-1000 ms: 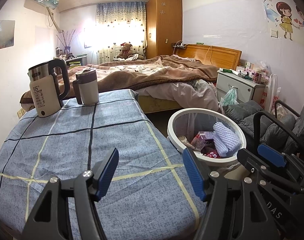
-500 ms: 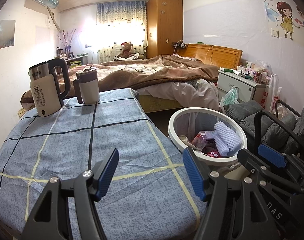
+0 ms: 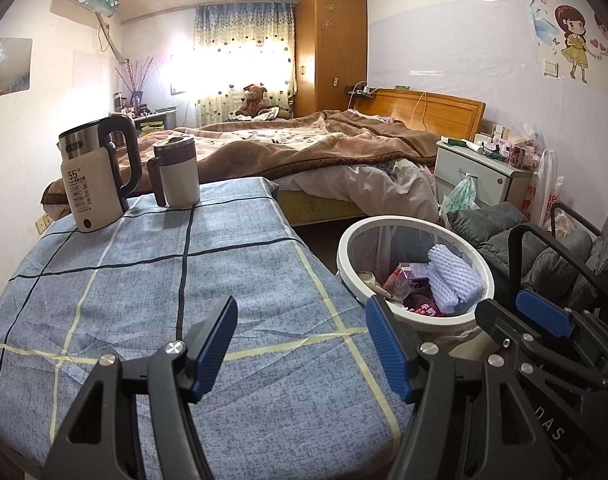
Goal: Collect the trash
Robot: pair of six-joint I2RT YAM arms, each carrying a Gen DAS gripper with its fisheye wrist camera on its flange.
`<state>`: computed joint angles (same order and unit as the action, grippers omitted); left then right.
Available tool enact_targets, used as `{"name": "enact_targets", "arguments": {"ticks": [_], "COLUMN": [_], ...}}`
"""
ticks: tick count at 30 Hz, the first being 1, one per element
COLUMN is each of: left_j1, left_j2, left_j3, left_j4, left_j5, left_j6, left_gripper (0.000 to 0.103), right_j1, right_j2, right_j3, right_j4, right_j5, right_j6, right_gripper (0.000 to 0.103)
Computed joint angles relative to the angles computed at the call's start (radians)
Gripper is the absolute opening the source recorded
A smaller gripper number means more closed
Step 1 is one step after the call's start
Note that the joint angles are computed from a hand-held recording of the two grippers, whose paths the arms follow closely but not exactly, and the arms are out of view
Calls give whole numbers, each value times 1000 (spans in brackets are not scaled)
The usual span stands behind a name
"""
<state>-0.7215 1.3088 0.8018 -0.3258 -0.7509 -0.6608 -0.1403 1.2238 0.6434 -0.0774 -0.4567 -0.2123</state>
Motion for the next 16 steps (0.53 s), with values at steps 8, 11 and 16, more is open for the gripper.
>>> {"name": "enact_targets", "arguments": {"ticks": [8, 11, 16], "left_j1": [3, 5, 6], "left_j2": [3, 7, 12], "left_j3": [-3, -3, -4], "left_j4": [14, 17, 22], "left_j5": [11, 13, 16], "left_j6": [6, 7, 7], "left_gripper": [69, 69, 69], "right_j1": [3, 4, 5], "right_j2": [-1, 0, -1], "right_j3": [-2, -2, -3], "right_j4": [1, 1, 2], "right_j5": [1, -1, 2], "right_j6": [2, 2, 3], "right_gripper": [51, 51, 51]}}
